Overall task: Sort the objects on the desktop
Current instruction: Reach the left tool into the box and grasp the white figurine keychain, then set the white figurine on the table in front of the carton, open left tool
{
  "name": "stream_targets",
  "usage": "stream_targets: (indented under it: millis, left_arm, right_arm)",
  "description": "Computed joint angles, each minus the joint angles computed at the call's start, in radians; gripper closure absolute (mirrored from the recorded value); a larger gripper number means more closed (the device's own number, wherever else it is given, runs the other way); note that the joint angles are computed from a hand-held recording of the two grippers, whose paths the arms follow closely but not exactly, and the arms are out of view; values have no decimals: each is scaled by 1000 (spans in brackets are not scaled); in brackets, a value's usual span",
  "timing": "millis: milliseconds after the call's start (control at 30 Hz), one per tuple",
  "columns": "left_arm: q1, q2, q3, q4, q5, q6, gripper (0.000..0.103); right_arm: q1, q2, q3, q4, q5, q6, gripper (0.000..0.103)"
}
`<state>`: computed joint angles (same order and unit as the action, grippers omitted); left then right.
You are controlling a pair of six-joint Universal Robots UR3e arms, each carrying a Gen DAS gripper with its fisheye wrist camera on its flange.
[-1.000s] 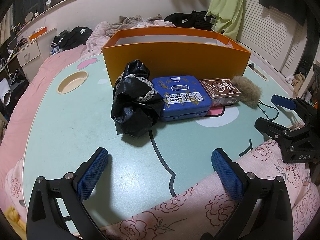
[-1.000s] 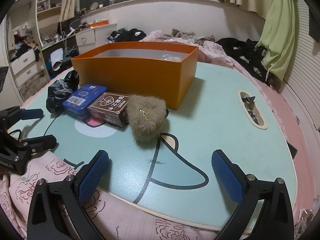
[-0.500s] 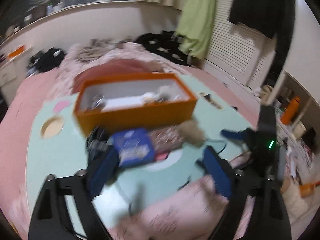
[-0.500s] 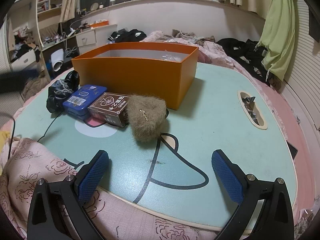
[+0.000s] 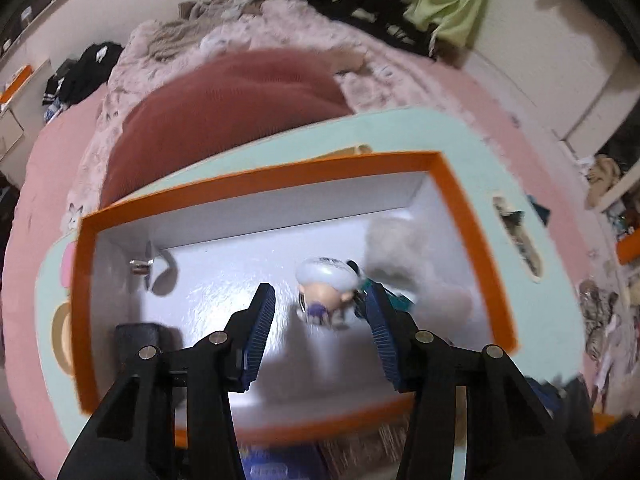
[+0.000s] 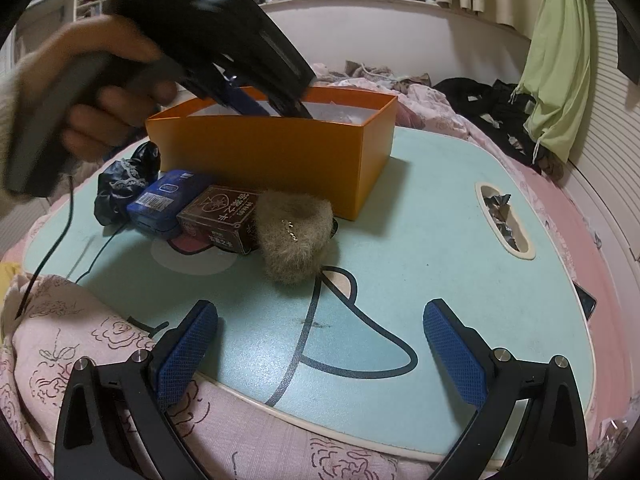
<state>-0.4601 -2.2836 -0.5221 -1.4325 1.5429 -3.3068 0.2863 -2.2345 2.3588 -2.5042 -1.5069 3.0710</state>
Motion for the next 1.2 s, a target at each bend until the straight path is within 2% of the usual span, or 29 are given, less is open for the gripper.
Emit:
stream_targets:
  millis: [67,133,233,300,333,400,467,633,700,767,967,1100,1200]
  left_arm:
    - [12,-16,19,-5,-21,-33,53]
    - [34,-21,18,-11,-86,-55,53]
    - [55,-36,7,-33,-162,-40,55]
    - [37,-26,-9,-33,-126,-21,58]
    - [21,-17,-18,-25,-89,-6,64]
    - [-11,-26,20,-56,-9,8,64]
    - [-23,-1,-10,-40,20,-1,64]
    - [-8,263,-385,247,-15,-25,65]
    - [-5,353,-474,316,-29,-30,65]
    - [10,478,-589,378,-79,-24,65]
    - [35,806,-916,452,-237,-16,65]
    - [39,932,-1129,504,-298,-34,65]
    - [-1,969,-1237,532,-285,-42,65]
  right_arm:
    - [-2,-1,-1,3,3,0,0]
    - [15,8,0,-7,-10,12,0]
    - [16,7,2,-10,-10,13,0]
    - [16,6,3,-10,-10,13,0]
    - [15,7,4,-11,-9,12,0]
    - [16,7,6,-13,-11,13,0]
    - [15,6,5,-13,-10,13,0]
    - [14,5,8,-14,-9,12,0]
    - [10,2,12,-15,-6,9,0]
    - [10,2,11,-15,-6,10,0]
    - [3,-5,19,-16,0,5,0]
    - [1,-7,21,-16,2,3,0]
    - [-1,-9,23,-16,4,2,0]
